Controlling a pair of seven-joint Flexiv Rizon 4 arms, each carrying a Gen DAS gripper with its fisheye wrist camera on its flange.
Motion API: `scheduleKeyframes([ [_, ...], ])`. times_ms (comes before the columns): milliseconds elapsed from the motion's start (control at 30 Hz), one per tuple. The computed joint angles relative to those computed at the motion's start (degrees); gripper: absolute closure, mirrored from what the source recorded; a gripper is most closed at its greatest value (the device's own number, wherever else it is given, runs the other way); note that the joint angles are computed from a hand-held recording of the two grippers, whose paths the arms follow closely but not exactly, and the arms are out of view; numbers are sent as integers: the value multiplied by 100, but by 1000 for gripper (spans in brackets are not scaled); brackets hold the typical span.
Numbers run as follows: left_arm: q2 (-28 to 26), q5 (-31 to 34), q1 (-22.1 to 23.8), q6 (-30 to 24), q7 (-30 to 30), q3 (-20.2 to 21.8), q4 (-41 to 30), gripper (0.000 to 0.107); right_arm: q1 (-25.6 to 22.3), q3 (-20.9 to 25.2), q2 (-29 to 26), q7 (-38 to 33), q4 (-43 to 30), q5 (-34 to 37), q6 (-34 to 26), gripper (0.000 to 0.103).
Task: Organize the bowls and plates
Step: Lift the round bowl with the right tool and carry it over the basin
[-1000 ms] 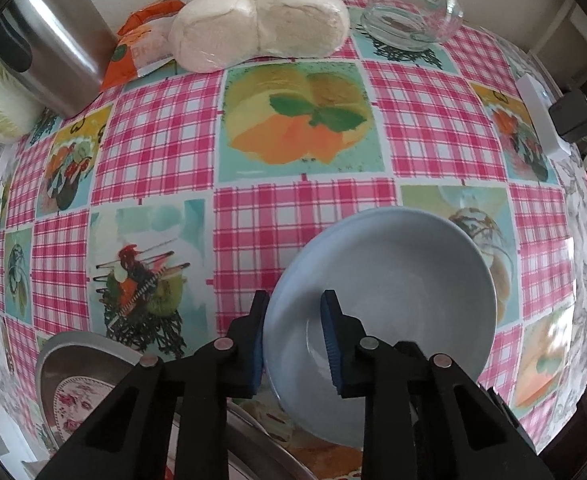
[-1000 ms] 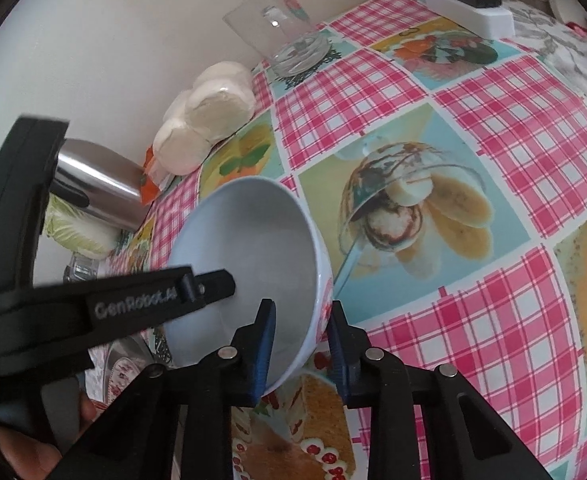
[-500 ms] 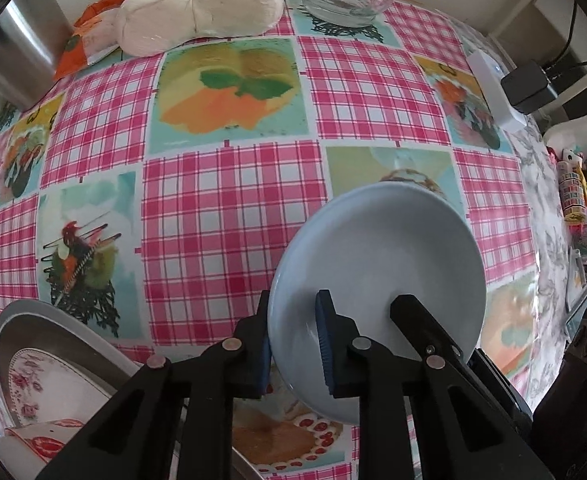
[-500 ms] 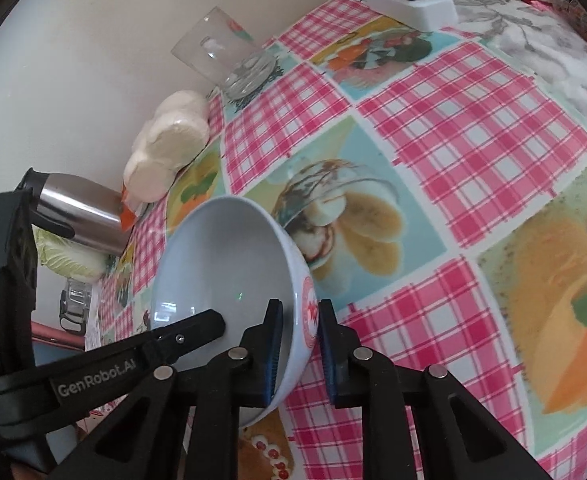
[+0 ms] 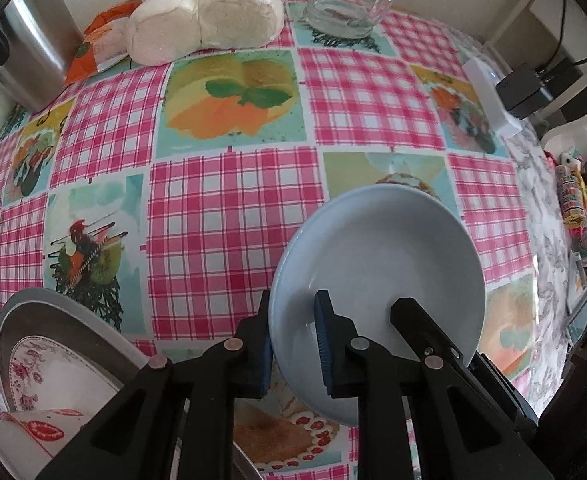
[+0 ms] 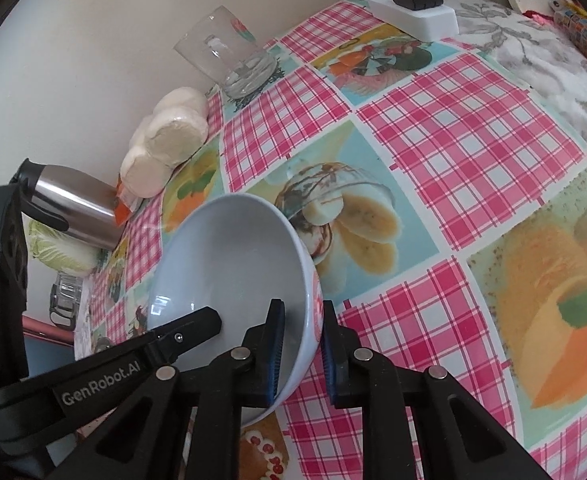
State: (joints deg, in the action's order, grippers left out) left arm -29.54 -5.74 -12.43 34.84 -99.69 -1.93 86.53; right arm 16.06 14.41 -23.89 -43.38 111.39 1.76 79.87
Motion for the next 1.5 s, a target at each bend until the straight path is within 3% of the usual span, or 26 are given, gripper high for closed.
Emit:
scheduleKeyframes([
  [400,888,-271,184,833,298,-22,586,87,488,-556,619,610,332,-831,314,84],
  [567,1391,-463,325,1321,341,36,1198,87,721,-680,818,899,327,-1358,212,84],
  [1000,2638,-1244,735,2518,717,240,2815,87,1142,-387,908,883,29,-2014,44,83],
  [1500,3496,-2416,841,3220,1322,519,4065,87,1609,-219,853,754,-296,-2329,-404,83],
])
